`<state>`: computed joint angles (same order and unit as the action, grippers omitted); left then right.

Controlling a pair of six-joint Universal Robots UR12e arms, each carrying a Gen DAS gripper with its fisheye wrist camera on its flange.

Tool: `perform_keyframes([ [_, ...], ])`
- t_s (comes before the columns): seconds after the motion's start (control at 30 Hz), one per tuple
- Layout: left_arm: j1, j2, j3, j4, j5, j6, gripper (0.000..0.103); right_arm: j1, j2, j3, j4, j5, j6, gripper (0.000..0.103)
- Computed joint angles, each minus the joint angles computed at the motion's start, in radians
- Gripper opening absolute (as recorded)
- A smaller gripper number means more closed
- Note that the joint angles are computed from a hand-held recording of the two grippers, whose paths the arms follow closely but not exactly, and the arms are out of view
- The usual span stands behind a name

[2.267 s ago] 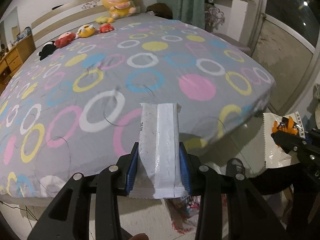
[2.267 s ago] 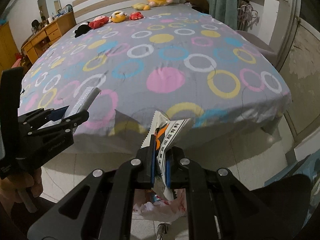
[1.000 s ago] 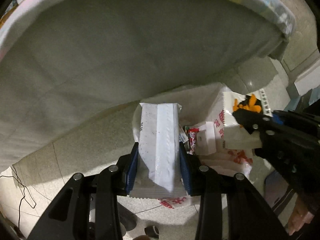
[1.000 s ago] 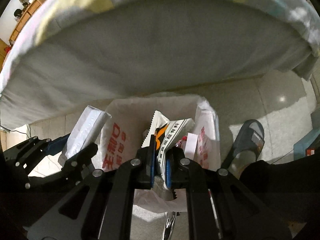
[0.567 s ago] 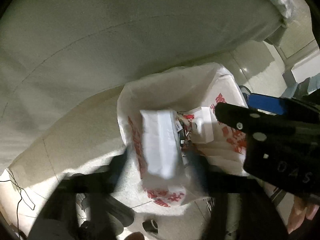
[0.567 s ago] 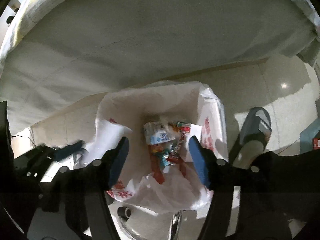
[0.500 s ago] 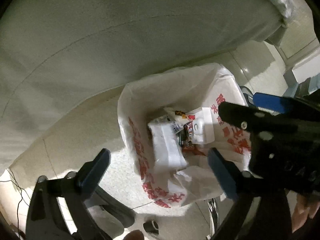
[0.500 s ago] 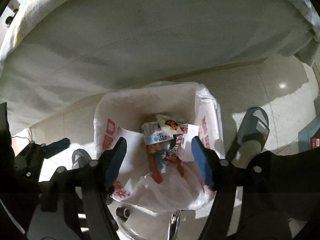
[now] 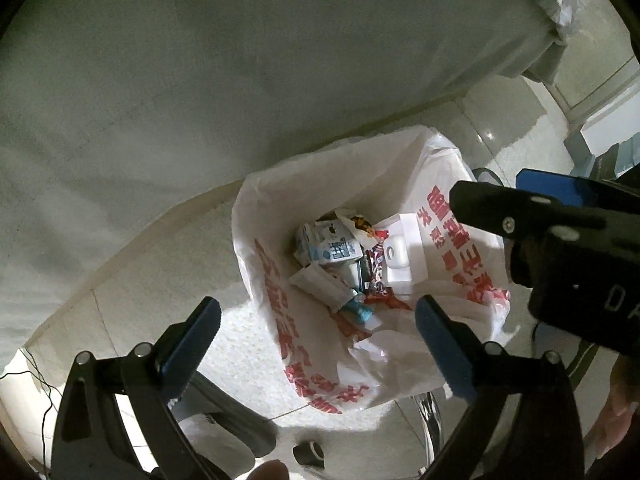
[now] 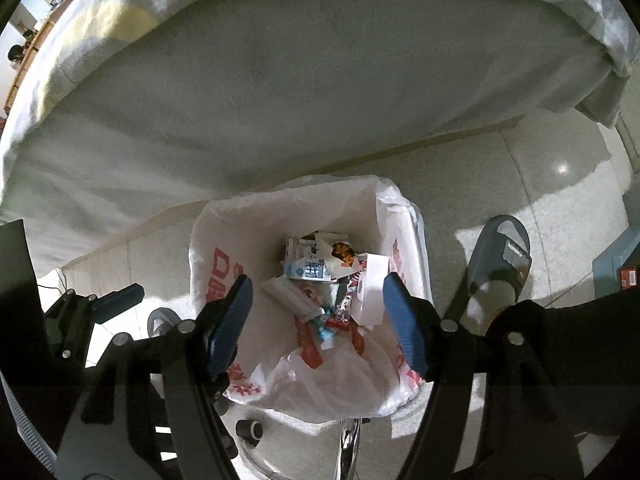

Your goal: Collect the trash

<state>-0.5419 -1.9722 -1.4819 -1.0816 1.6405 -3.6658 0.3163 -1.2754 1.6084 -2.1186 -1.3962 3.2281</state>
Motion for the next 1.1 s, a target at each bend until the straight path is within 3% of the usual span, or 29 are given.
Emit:
perform_keyframes([
  [0.4,-0.017,0.046,0.012,-0.009,0.159,-0.064,0.095,-0.002,-0.047,0.012,-0.048,0.032,-0.013,0.082],
  [0.63,-0.035,0.084,0.003,-0.018,0.233,-0.168,0.095,-0.008,-0.096,0.016,-0.089,0.071,0.006,0.086],
  [0.83,-0.062,0.127,-0.004,0.048,0.369,-0.232,0.095,-0.007,-0.158,0.019,-0.186,0.089,-0.024,0.087],
  [0.93,-0.064,0.15,-0.007,0.051,0.391,-0.289,0.095,-0.005,-0.186,0.018,-0.245,0.09,-0.048,0.088],
  [1.1,-0.089,0.176,0.01,0.034,0.491,-0.335,0.095,0.0,-0.231,0.023,-0.339,0.1,-0.067,0.091],
])
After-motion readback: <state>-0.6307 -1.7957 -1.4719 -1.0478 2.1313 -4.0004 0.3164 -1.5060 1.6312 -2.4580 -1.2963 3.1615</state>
